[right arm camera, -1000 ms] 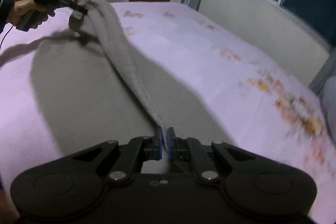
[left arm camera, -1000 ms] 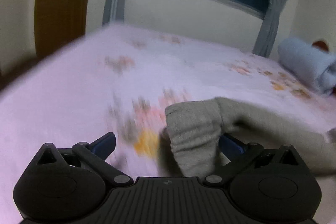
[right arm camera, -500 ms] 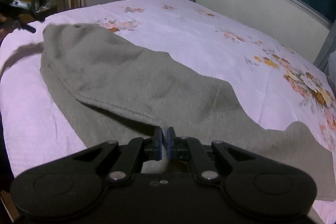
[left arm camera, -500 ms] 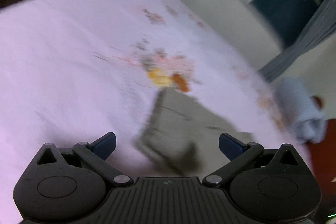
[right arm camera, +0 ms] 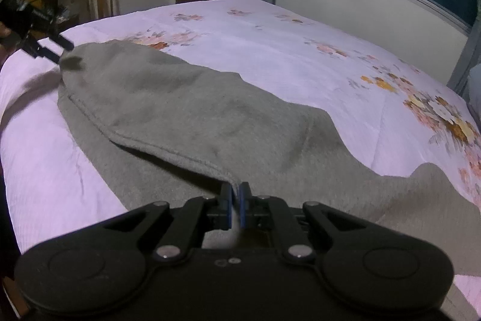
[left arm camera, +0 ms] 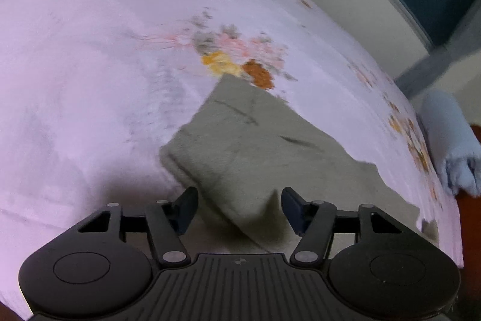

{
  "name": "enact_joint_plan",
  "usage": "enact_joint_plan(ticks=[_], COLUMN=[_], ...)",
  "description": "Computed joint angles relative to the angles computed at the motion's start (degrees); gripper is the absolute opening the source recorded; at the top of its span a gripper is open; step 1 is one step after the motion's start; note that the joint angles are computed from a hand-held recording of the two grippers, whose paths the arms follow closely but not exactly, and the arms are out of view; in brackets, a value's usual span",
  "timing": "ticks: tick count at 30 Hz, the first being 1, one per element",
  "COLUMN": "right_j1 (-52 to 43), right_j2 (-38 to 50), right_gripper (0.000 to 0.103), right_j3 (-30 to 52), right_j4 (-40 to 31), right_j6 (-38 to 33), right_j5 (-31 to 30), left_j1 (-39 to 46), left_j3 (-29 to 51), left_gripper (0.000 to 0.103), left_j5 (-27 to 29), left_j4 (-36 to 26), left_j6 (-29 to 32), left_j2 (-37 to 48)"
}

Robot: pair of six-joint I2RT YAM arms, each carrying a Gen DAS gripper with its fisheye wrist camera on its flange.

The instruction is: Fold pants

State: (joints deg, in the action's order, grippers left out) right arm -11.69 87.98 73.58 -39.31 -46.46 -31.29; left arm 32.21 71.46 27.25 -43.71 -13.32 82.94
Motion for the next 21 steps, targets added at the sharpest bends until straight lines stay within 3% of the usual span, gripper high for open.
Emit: enact_joint_plan(ticks=[5,7,8,13,15,17,19,21], right_j1=[0.5,0.61,0.69,1.08,1.13,0.79,-0.04,-0.41], right_j2=[0.36,0.63,0.66,0.47,-0.07,-0.41,-0.12,0.0], right_gripper=[0.0,0.0,0.0,0.0,0.0,0.0,0.0,0.0], right_j3=[-0.02,0.3,0.39,0.56,0.05,-0.37,-0.33,-0.47], right_j4=[0.78,0.52,0.44,0.31,0.93,1.48,0.92,-0.03], right_j6=[0.72,0.42,0.28,0.31,1.02,1.46,1.97,1.48], right_j5=[0.51,0.72,0.87,1.4,1.23,0.81,0.18,-0.32], left_j1=[1.59,0.16,0.14,-2.23,-2.17,-0.18,1.49,3.95], left_j3=[-2.92,-2.6,-1.16,11.83,10.78,6.53,5.44,0.84], left_gripper=[0.061,0.024,0.02,0.018,0.018,0.018,0.018,0.018], left_j5=[3.74,1.11,2.73,7.67,12.03,12.22,6.52,6.22], left_j4=[6.23,9.29,9.75,9.31,16.52,18.79,10.73,6.86], left_j6=[-6.51,-8.02,-8.38,-3.91,-2.22,-1.65,2.52,8.14], left_j2=[1.65,1.99,3.15,6.8,3.95,3.06,7.2,8.9])
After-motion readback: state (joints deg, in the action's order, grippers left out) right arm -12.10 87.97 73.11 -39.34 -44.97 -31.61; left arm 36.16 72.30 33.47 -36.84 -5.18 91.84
